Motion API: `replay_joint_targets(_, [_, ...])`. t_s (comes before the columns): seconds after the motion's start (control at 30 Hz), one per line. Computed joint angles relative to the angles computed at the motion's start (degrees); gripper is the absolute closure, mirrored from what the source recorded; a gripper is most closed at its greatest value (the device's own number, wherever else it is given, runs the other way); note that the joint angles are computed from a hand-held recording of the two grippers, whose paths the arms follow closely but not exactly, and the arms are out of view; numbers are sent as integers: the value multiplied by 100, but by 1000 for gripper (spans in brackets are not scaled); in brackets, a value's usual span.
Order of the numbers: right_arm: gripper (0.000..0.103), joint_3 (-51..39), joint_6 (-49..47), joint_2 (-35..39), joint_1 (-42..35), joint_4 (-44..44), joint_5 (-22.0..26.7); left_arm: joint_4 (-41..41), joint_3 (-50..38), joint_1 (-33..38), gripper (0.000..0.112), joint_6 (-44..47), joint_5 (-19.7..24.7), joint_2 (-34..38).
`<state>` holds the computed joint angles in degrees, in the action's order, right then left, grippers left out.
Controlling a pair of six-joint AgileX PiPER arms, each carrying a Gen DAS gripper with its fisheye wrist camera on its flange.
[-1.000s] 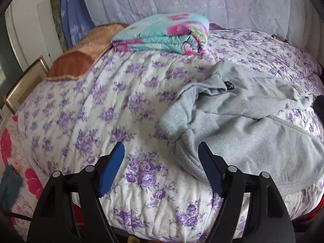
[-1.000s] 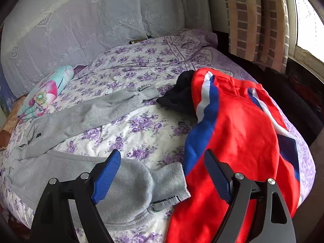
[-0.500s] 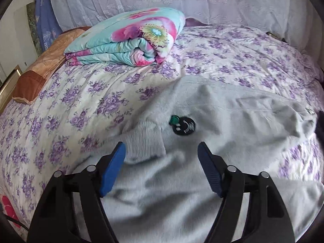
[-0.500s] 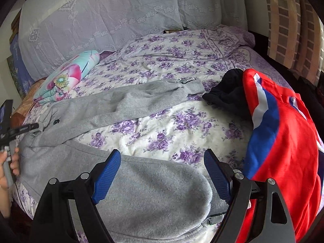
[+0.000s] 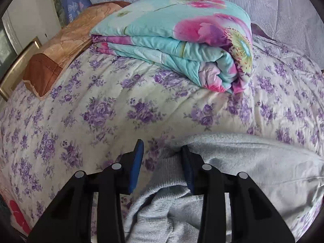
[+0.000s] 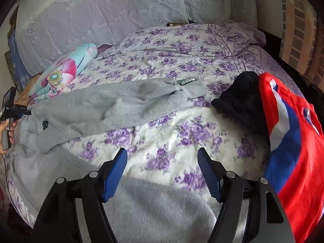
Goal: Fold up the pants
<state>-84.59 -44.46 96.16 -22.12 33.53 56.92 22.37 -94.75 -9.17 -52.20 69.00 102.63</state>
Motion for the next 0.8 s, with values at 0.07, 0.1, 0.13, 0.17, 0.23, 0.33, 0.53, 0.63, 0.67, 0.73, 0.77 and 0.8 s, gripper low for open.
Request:
replay_joint_targets(0.07, [29, -666, 517, 590, 123, -72, 154, -826, -235, 366, 76, 434, -145, 17])
replay_joint_targets(0.1, [28, -1021, 783, 894, 166, -112, 229, -1399, -115, 557, 76, 610, -465, -130])
replay_joint_targets(0.13, [28, -1410, 1044, 1213, 203, -138, 320, -1972, 208, 672, 67, 827, -993, -381])
replay_joint_targets(0.17, [28, -1800, 1332, 1514, 259, -225, 403, -2545, 467, 718, 57, 1047, -1443, -581])
replay_joint_targets(0.23, [28, -2530, 1948, 2054, 402, -480, 462, -3121, 693, 633, 56, 1405, -1769, -881])
replay_joint_targets(0.33, [28, -3633, 2689, 2852, 742, -972, 605, -2284, 533, -8, 43, 1115, -1317, -951])
replay_joint_targets(0.53, [84, -4684, 3744, 3787, 1373, -2116, 566, -1187, 1415, -831, 45, 632, -903, -595])
replay_joint_targets(0.63, [92, -3351, 3516, 2767, 1406, -2012, -377, -1419, 1848, -377, 59, 1014, -1325, -692])
replay_joint_targets(0.67, [92, -2957, 3423, 2415, 1443, -2131, -669, -1393, 1823, -250, 60, 964, -1366, -722])
replay_joint_targets(0.73, [89, -2857, 3656, 2255, 1544, -2708, -856, -1492, 1653, 67, 63, 947, -1415, -632])
replay_joint_targets(0.77, [77, -3151, 3961, 2489, 1685, -3281, -629, -1484, 1474, 152, 63, 937, -1370, -471])
replay_joint_targets(0.8, [60, -3674, 4123, 2952, 1818, -3854, -173, -1509, 1323, 213, 63, 1081, -1305, -319])
